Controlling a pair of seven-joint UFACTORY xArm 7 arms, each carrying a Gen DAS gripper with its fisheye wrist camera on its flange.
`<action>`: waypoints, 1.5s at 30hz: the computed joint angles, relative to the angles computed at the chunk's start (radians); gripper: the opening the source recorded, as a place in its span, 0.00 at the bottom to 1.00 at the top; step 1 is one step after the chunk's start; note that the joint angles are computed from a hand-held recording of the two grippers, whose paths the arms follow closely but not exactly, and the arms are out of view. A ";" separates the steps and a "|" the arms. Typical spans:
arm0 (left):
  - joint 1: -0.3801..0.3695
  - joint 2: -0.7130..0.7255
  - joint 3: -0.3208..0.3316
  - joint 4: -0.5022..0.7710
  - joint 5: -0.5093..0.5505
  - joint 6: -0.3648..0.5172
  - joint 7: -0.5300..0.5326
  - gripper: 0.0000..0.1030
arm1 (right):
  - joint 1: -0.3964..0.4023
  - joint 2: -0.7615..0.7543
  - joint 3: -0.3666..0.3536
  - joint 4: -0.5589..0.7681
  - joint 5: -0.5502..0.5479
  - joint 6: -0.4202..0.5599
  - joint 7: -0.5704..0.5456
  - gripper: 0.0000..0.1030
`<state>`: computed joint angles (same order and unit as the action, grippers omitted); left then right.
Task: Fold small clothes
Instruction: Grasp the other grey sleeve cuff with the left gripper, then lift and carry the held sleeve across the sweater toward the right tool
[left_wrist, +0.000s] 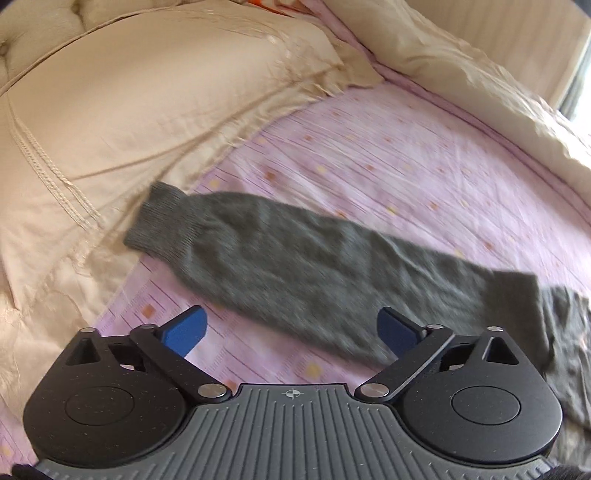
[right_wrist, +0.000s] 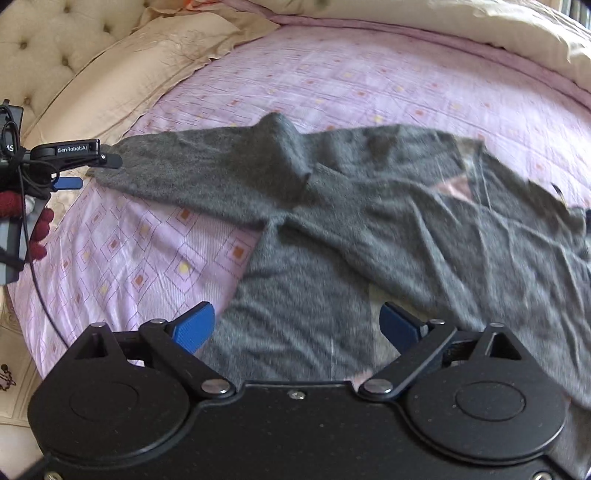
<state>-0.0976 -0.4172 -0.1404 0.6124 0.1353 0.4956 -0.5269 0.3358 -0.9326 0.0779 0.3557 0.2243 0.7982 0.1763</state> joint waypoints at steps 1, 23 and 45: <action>0.013 0.010 0.005 0.005 0.011 -0.008 0.002 1.00 | -0.006 -0.009 0.003 0.000 0.001 0.011 0.014 0.97; 0.070 0.182 0.099 0.031 -0.094 -0.097 0.257 1.00 | -0.018 0.106 0.148 0.004 -0.096 0.209 0.356 1.00; 0.040 0.116 0.098 0.124 -0.146 -0.099 0.221 0.09 | -0.023 0.038 0.057 -0.022 -0.105 0.181 0.418 1.00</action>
